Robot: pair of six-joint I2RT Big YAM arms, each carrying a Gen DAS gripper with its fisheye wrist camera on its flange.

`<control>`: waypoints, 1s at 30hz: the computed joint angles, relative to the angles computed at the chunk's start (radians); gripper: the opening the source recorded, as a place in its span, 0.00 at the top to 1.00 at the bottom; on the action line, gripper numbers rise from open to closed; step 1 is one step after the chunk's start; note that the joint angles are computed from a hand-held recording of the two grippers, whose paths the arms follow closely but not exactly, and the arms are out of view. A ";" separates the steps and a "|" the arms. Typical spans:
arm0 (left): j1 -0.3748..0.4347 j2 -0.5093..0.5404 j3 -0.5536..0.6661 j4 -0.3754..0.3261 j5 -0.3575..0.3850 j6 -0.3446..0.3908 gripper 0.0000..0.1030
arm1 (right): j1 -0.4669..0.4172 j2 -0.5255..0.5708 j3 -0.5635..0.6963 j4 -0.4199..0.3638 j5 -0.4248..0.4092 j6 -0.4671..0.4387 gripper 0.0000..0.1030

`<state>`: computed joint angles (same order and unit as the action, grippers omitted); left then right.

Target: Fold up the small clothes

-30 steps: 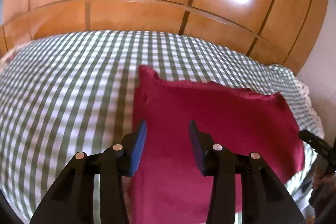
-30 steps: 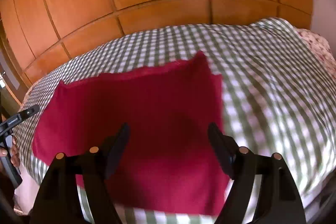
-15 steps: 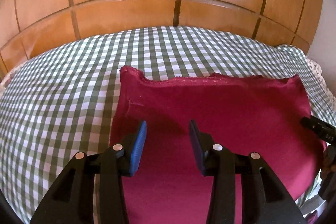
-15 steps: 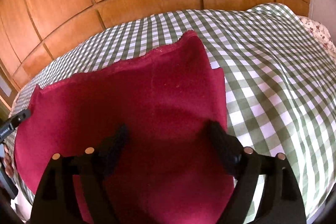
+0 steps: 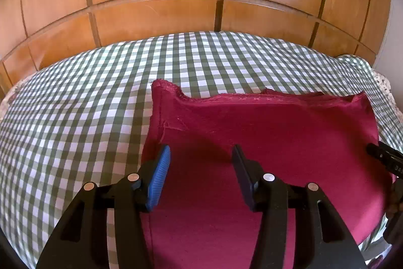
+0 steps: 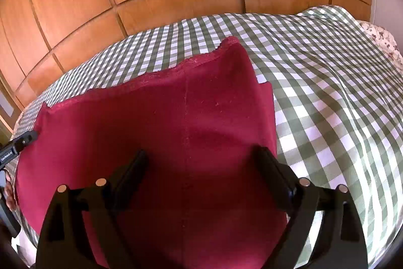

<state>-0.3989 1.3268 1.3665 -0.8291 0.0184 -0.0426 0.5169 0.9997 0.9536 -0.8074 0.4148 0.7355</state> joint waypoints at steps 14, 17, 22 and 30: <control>0.016 0.032 -0.008 0.009 0.001 -0.010 0.51 | -0.015 -0.022 0.035 -0.051 -0.053 0.005 0.13; 0.033 -0.005 -0.023 0.008 0.052 -0.054 0.44 | -0.028 -0.085 0.019 -0.061 -0.047 0.062 0.11; 0.050 -0.076 -0.061 0.011 0.122 -0.104 0.44 | -0.050 -0.173 -0.038 -0.104 -0.059 0.142 0.11; 0.019 -0.157 -0.127 -0.010 0.165 -0.089 0.44 | -0.028 -0.249 -0.121 -0.088 -0.145 0.225 0.22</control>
<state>-0.3796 1.1695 1.2392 -0.8393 0.1837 -0.1312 0.4886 0.7509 0.8328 -0.8958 0.2693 0.9609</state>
